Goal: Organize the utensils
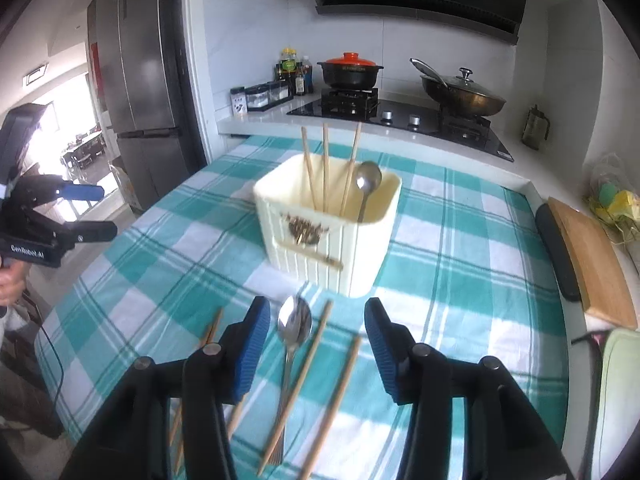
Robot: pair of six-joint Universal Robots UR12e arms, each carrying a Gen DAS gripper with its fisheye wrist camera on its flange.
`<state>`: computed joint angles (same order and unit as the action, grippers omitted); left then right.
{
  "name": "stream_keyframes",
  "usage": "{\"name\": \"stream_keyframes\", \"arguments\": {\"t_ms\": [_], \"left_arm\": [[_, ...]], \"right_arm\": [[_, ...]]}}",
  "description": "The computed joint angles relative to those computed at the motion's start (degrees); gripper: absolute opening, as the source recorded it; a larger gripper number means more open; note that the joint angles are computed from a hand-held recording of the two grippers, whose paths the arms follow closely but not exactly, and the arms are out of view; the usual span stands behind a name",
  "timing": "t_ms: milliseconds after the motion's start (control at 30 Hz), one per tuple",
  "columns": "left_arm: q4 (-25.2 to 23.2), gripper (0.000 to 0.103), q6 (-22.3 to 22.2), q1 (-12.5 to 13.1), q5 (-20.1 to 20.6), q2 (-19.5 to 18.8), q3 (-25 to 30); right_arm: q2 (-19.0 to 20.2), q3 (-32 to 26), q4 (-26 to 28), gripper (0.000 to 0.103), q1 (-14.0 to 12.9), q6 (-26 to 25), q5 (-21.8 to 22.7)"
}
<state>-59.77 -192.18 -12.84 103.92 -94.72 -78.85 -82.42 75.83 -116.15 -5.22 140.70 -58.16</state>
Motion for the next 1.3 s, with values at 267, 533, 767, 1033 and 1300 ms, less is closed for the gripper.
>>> {"name": "stream_keyframes", "arguments": {"t_ms": [267, 533, 767, 1033, 1300], "left_arm": [[10.7, 0.089, -9.6, -5.3, -0.6, 3.2, -8.6], [14.6, 0.089, -11.6, -8.1, -1.7, 3.7, -12.1], [15.6, 0.089, -15.4, -8.4, -1.9, 4.6, -14.5], [15.5, 0.089, -17.4, -8.8, 0.4, 5.2, -15.8], [15.6, 0.091, -19.8, -8.8, 1.7, 5.2, -16.4]], "right_arm": [[-9.7, 15.9, -9.5, 0.050, -3.6, 6.7, 0.8], [-14.3, 23.9, -18.3, 0.050, -5.3, 12.2, -2.2], [-16.2, 26.7, -21.4, 0.050, -5.4, 11.0, -3.4], [-16.6, 28.8, -24.6, 0.050, -4.8, 10.4, -4.3], [-16.9, 29.8, -26.9, 0.050, -5.1, 10.1, -3.8]]}}
